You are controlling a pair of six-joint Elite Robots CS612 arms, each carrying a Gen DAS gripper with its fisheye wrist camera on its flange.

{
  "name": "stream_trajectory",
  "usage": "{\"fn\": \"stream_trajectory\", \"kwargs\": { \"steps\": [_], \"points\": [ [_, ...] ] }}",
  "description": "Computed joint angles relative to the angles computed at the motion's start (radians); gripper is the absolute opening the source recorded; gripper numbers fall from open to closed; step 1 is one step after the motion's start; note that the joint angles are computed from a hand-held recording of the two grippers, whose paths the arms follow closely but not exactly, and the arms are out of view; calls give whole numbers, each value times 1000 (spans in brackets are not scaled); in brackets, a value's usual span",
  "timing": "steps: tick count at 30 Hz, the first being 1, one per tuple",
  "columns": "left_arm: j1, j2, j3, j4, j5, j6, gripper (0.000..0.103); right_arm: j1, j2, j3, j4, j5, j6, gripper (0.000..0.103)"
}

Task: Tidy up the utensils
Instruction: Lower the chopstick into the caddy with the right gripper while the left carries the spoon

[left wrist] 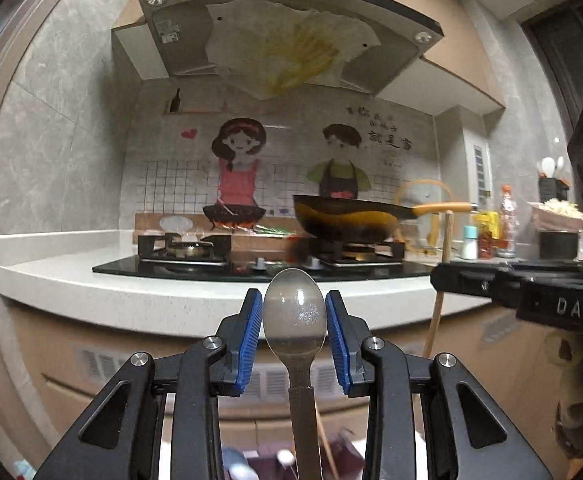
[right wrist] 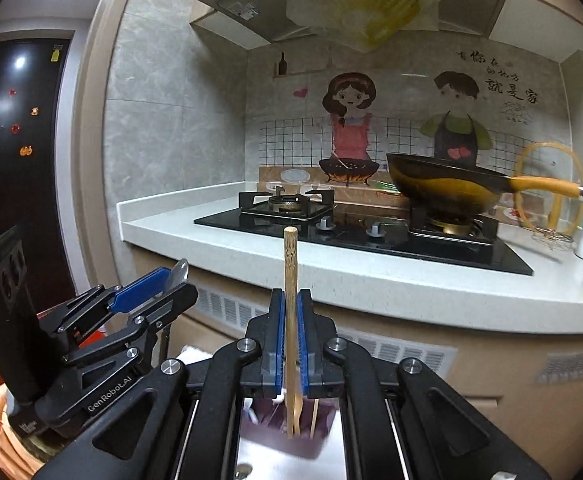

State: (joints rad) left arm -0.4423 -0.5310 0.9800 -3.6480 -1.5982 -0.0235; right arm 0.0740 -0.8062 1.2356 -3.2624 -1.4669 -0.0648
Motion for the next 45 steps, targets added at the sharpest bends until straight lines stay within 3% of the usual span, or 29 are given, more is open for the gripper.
{"fn": "stream_trajectory", "kwargs": {
  "steps": [12,23,28,32,36,41,45],
  "points": [
    [23,300,-464,293,-39,-95,33,-17,191,-216,212,25,25,7],
    [32,360,-554,548,-66,-182,34,-26,259,-281,452,69,47,7],
    [33,355,-543,488,-53,-186,34,-26,260,-271,480,55,51,7],
    [26,343,-519,301,-4,-144,34,-25,250,-251,451,48,35,7],
    [6,386,-567,116,100,-65,34,-24,255,-259,436,54,37,7],
    [-2,393,-531,74,130,-21,34,-25,255,-250,422,62,17,7],
    [1,370,-466,124,121,-48,34,-26,257,-243,431,70,10,7]
  ]
}}
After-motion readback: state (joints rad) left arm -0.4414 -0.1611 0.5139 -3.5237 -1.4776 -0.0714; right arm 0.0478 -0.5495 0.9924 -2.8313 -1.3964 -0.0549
